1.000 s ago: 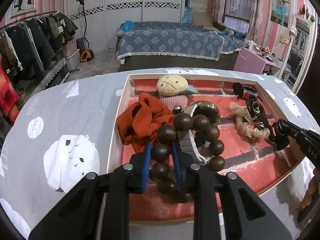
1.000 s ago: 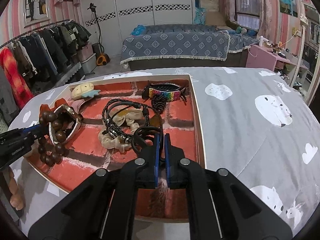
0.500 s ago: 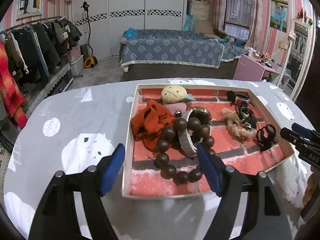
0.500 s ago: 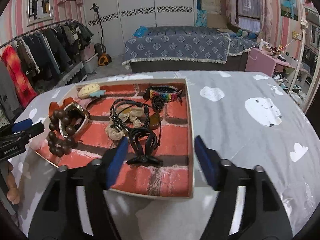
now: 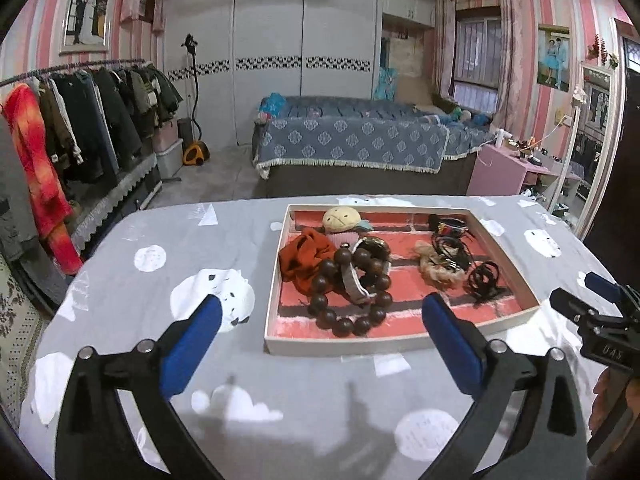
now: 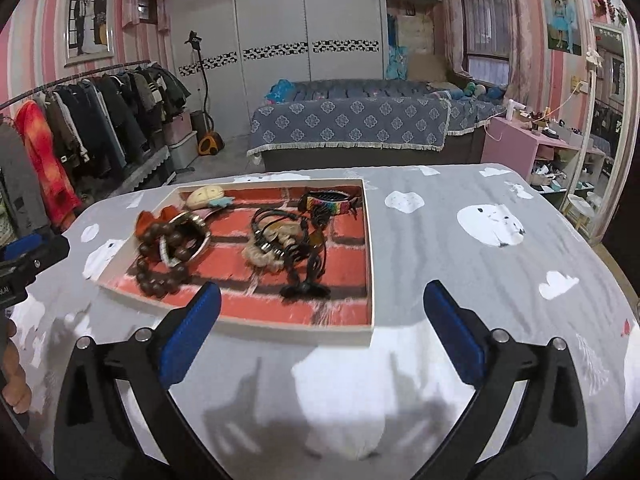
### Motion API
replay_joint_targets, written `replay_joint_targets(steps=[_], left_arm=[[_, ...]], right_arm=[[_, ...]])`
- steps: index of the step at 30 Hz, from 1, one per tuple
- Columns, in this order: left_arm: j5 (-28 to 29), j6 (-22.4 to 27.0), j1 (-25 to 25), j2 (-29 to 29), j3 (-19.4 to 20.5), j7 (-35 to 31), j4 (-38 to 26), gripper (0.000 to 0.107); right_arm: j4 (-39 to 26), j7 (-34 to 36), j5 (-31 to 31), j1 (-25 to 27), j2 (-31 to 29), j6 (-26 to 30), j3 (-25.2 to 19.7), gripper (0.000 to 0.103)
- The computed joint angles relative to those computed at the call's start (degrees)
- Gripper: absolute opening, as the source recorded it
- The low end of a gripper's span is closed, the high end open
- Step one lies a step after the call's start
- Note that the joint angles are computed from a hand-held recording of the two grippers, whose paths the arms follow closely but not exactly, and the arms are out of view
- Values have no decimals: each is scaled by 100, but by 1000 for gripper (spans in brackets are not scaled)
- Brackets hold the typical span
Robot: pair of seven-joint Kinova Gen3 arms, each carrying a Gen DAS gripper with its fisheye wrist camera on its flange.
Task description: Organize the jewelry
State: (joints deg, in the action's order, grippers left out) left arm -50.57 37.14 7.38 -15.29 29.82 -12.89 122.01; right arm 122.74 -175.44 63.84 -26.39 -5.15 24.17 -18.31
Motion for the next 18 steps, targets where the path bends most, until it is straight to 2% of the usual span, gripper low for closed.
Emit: replay_joint_targets(steps=[5,11,15,18], left_arm=[[409,422,129,-435,297,126,40,99],[883,1010,-276,-962,1152,188,55,99],[1317,1178,-563,-1287,1541,154,94,99],[1654,1266,-755,-1494,1759,77,93,98]], right_arm=[[312,-348,68,-104,-514,424,-447,99],[643,-626,-78,-67,-1146,857,-1082,99],[795,-675,-282,62,-1492,1008,-1507,99],[813,-441,-652,104,-1705,1122,-1724,99]])
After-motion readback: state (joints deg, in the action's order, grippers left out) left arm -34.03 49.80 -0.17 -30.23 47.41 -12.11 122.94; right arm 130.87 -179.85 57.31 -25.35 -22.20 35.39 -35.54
